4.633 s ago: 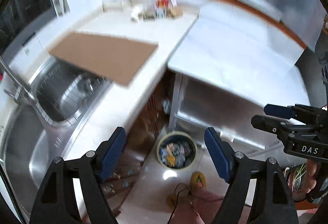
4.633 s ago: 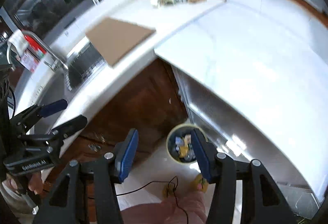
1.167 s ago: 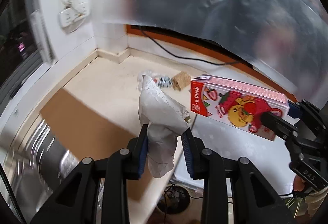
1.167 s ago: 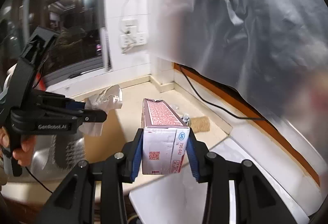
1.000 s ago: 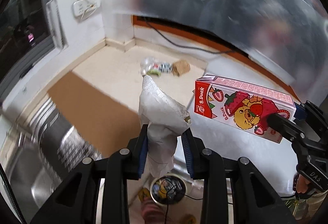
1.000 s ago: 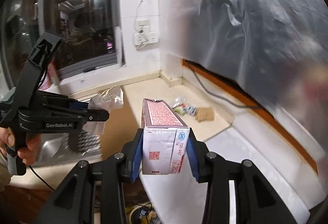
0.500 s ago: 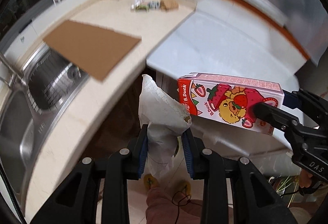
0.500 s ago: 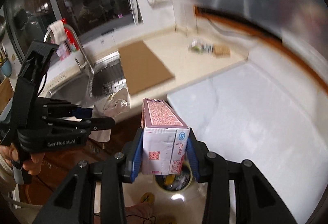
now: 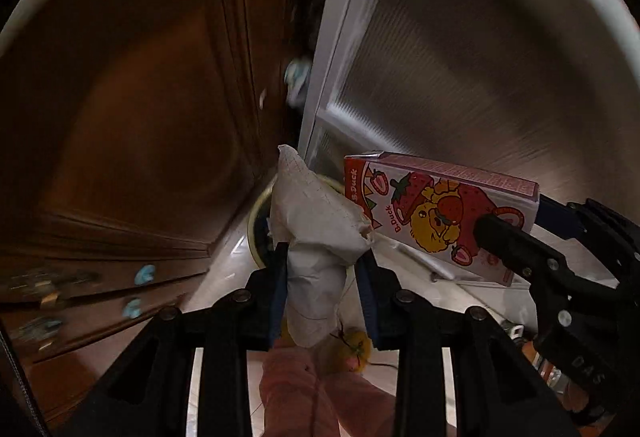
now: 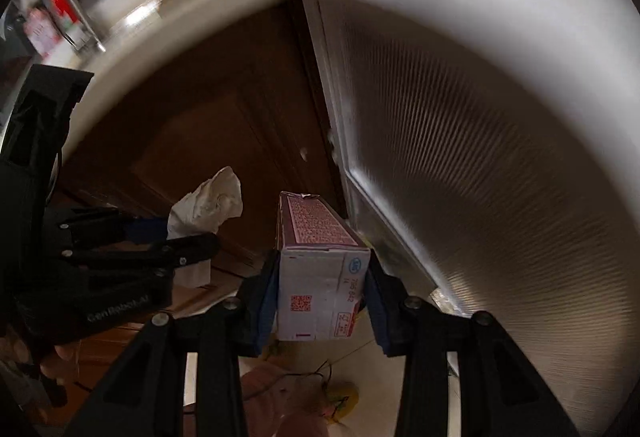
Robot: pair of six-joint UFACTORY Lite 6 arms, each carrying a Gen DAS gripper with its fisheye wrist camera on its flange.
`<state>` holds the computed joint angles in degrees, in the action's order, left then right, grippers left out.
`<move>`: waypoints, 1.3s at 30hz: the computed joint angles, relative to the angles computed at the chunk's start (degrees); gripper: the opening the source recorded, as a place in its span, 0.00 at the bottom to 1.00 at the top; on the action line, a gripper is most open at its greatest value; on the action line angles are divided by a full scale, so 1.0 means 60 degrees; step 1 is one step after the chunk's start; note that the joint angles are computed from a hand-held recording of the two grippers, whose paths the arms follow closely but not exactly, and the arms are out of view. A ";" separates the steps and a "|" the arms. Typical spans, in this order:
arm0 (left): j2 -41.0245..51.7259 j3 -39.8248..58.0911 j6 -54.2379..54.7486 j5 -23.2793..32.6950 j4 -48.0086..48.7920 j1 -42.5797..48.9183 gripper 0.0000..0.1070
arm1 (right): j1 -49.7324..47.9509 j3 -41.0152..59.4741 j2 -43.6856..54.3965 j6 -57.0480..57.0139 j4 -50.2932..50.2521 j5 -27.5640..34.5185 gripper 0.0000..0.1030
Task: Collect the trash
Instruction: 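Carry the white tissue and pink juice carton down toward the bin, then open both tools over the bin to drop tissue and carton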
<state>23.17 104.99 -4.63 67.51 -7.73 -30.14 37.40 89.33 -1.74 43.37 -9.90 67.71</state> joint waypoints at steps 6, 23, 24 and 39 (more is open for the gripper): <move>0.1340 -0.2494 0.0338 -0.3363 0.0150 0.0076 0.35 | -0.0643 -0.4091 0.0558 0.0492 -0.0039 -0.4142 0.40; 0.2162 -0.3502 -0.0741 -0.5158 0.1128 0.0136 0.92 | -0.0845 -0.6031 0.2022 0.1369 -0.0375 -0.6876 0.56; 0.2496 -0.3052 -0.0724 -0.5148 0.1169 0.0139 0.92 | -0.0905 -0.5972 0.1950 0.1198 -0.0251 -0.6801 0.56; 0.0720 -0.1907 -0.1171 -0.2525 0.1379 -0.0192 0.92 | -0.0645 -0.4851 0.0050 0.0678 0.0637 -0.4081 0.56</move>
<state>27.49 93.54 -11.66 52.36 0.54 -31.29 33.53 60.23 -1.44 47.44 -6.07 43.22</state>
